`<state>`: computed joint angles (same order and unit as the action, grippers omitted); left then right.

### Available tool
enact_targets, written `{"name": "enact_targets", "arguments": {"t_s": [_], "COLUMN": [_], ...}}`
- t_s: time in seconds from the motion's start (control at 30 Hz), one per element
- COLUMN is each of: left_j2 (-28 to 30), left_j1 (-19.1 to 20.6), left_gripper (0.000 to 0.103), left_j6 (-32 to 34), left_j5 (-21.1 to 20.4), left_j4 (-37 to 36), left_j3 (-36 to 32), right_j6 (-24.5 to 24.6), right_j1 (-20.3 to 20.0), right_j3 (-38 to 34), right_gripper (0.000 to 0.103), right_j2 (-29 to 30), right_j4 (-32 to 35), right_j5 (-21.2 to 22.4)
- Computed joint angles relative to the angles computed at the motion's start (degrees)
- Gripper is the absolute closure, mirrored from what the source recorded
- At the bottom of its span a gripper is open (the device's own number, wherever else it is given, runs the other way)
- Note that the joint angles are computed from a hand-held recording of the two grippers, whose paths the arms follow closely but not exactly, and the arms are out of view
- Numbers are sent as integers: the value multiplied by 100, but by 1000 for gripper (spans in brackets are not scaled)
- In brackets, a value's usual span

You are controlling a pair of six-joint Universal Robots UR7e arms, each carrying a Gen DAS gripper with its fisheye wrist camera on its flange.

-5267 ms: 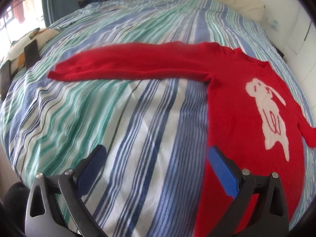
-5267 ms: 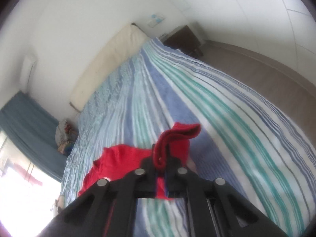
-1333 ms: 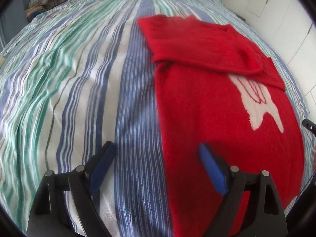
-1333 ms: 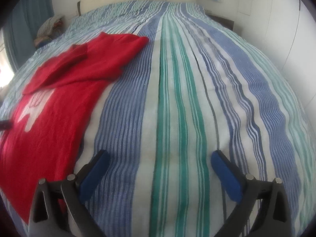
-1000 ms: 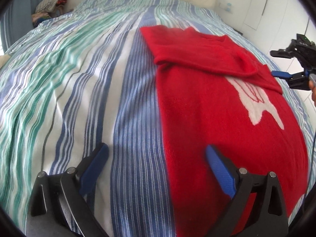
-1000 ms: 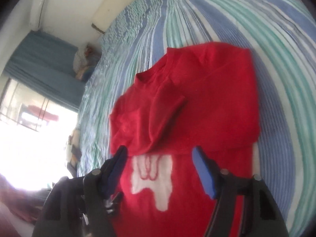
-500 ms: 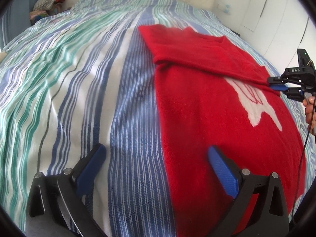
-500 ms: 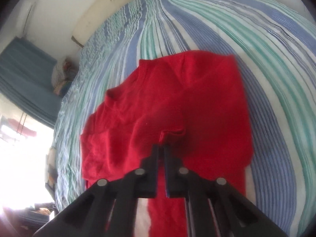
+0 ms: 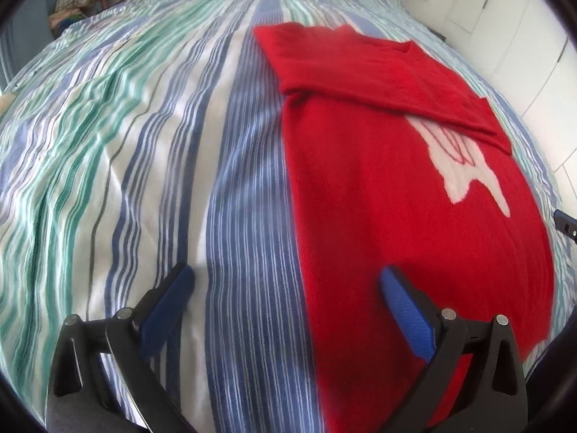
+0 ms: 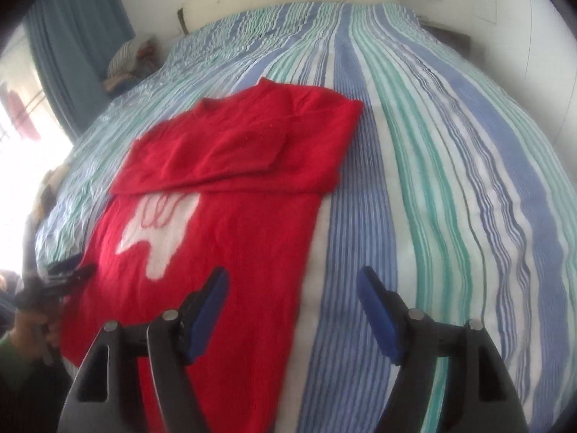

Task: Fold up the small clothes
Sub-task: 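Grasp the sweater hem with the right gripper while the left gripper grasps the hem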

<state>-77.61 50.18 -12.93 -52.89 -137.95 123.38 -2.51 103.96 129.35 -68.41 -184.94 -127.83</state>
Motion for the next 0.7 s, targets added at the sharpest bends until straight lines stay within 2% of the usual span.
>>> {"name": "enact_targets", "arguments": {"t_s": [0.1, 0.2, 0.27, 0.33, 0.43, 0.53, 0.57, 0.6, 0.63, 0.67, 0.7], "left_j2": [-441, -813, -926, -997, -1081, -1129, -1142, -1132, -1149, -1160, -1205], "left_j1": [-238, -470, -625, -780, -837, -739, -692, -649, -593, -525, -515], "left_gripper": [1, 2, 2, 4, 16, 38, 56, 80, 95, 97, 98], "left_j6": [-276, -566, -711, -815, -1063, -1169, -1151, -1132, -1114, -1134, -1177], "left_j5": [-235, -599, -706, -709, -809, -1001, -1054, -1120, -1237, -1370, -1445], "left_j4": [848, 1493, 1748, 1865, 1925, 1931, 1932, 1946, 1941, 1954, 1986], "left_j3": [96, 275, 405, 530, 578, 509, 485, 445, 417, 367, 337], "right_j6": [84, 379, 630, 912, 1321, 1430, 1428, 1421, 1461, 1521, 1557], "right_j1": [70, 104, 100, -16, -258, -413, -472, -576, -674, -721, -703], "right_j3": [587, 1021, 1214, 1391, 1530, 1650, 1664, 1686, 1688, 1637, 1585], "right_gripper": [31, 31, 31, 31, 31, 33, 40, 57, 69, 95, 98], "right_j2": [-390, -789, -1060, -1249, -1193, -936, -849, -765, -708, -664, -654], "right_j4": [104, 294, 568, 776, 976, 606, 422, 222, 126, 190, 292], "right_j5": [-41, 294, 757, 1459, 2110, 2364, 2480, 2670, 2817, 2841, 2747]}}
